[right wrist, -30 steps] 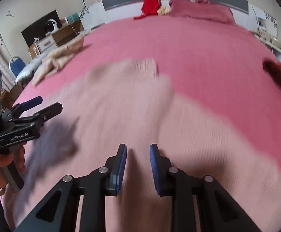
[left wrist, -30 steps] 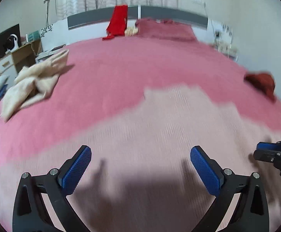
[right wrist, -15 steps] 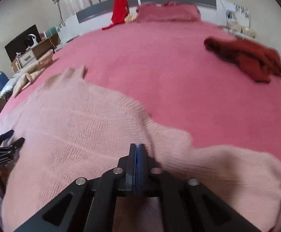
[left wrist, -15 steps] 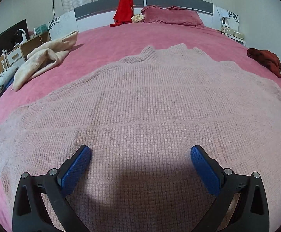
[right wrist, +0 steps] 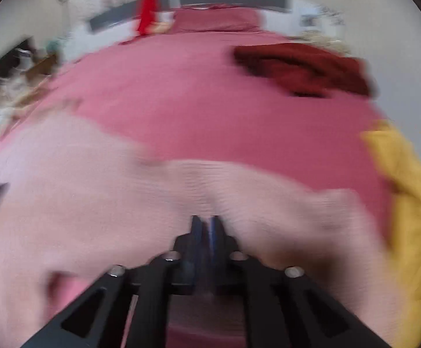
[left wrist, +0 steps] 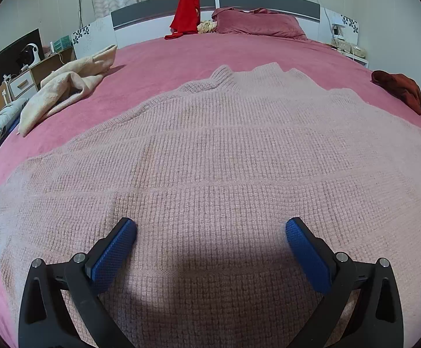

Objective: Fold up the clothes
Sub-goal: 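Release the hem and spread the sweater flat with both grippers, then grasp the pink sweater sleeve with the right gripper and lift it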

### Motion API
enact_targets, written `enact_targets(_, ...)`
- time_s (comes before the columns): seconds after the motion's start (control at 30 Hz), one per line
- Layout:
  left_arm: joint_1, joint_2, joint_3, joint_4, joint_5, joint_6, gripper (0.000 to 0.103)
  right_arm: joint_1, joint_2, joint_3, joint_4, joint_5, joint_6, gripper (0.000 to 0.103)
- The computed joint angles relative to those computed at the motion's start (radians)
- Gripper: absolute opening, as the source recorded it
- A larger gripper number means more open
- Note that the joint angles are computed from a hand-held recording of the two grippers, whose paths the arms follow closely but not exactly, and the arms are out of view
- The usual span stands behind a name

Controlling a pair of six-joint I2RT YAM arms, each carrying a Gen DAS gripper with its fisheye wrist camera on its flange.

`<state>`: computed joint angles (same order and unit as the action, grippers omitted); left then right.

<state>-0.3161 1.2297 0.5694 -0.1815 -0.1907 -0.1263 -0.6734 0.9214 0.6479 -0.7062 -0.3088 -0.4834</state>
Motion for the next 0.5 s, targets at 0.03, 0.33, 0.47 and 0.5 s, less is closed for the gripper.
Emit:
enact_targets(0.03,0.005,-0.011,-0.005,-0.005,0.004,0.003,0.103,-0.092,0.059,0.03,-0.004,-0.055,-0.033,0.006)
enact_targets(0.33,0.002,-0.014,0.014,-0.04,-0.004,0.003,0.103,-0.734,0.284,0.418,-0.478,-0.51,-0.477,0.025)
enact_targets(0.47,-0.069,-0.001,0.094,-0.139,-0.071,-0.085,0.103,-0.835,0.299,0.452,-0.573,-0.394,-0.715,0.025)
enact_targets(0.5,-0.106,-0.007,0.11,-0.149,-0.079,-0.137,0.103,-0.872,0.29,0.434,-0.592,-0.386,-0.802,0.025)
